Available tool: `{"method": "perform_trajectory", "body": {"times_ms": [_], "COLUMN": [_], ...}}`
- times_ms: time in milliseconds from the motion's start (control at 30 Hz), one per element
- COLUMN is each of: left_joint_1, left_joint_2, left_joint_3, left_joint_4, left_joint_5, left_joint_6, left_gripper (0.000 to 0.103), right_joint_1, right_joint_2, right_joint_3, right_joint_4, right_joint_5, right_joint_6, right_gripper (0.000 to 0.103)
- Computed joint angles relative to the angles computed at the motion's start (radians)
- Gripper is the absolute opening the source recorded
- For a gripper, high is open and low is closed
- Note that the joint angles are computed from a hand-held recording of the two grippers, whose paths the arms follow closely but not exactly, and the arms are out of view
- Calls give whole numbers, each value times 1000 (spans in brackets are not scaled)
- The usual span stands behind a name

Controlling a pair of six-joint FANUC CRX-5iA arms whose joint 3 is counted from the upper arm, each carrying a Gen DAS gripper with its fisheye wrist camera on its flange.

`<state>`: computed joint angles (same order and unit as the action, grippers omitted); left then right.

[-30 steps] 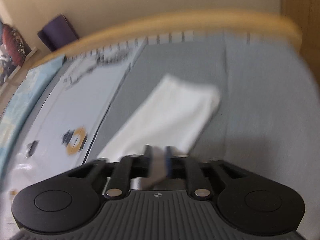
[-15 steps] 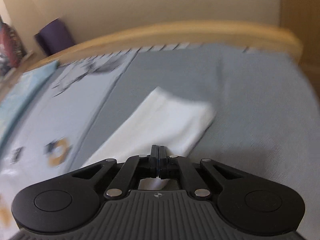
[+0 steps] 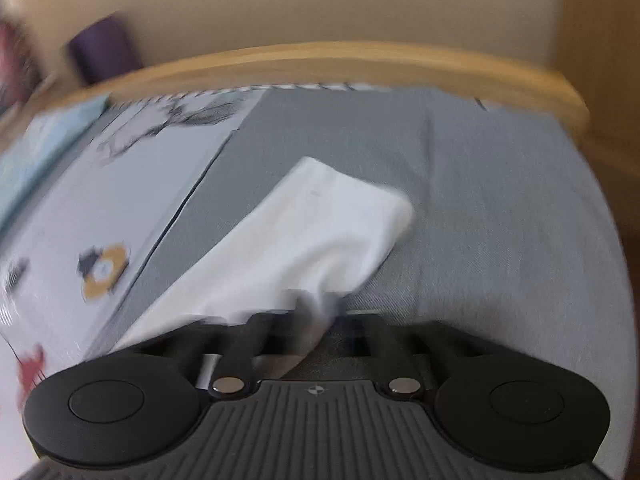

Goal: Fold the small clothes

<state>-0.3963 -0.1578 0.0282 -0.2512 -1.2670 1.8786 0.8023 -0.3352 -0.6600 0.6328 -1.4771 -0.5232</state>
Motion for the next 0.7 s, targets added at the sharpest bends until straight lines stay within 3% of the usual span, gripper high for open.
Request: {"method": "perform_trajectory", "body": {"times_ms": [100,200,300,367,400,467,533,600,667,700], "left_joint_1": [32,83,106,109,108,96,54,4,-5,4], "left_joint_2": [-18,-37,-35,-25,-20,-10,41,84,87,84], "left_joint_3": [-29,-84,-127,-151,-163,-190,-150,-97,-83,-75], "left_joint_4": [32,120,188,239,264,307,259,151,100,96], "left_joint_5": [29,101,176,220,240,291,254,205,190,174], "left_joint_6": [2,-22,-46,-74,-92,-141,-140,-94,-69,-57], "left_gripper": [32,34,36,42,45,62,63,47,10,8], "right_joint_1": [-14,-24,-19,-6,8,29,55,86,125,138], "right_joint_2": [3,36,60,88,100,125,126,106,85,83], "right_joint_3": [-12,6,34,67,82,117,147,175,216,243], "right_joint_4": [11,-1,-16,-7,5,37,81,121,138,134], "right_joint_5": [-14,-89,-124,-169,-200,-251,-267,-226,-151,-119], "right_joint_6": [23,25,21,32,29,37,32,42,72,95], "right_gripper": [5,5,13,31,33,33,34,35,42,43]}}
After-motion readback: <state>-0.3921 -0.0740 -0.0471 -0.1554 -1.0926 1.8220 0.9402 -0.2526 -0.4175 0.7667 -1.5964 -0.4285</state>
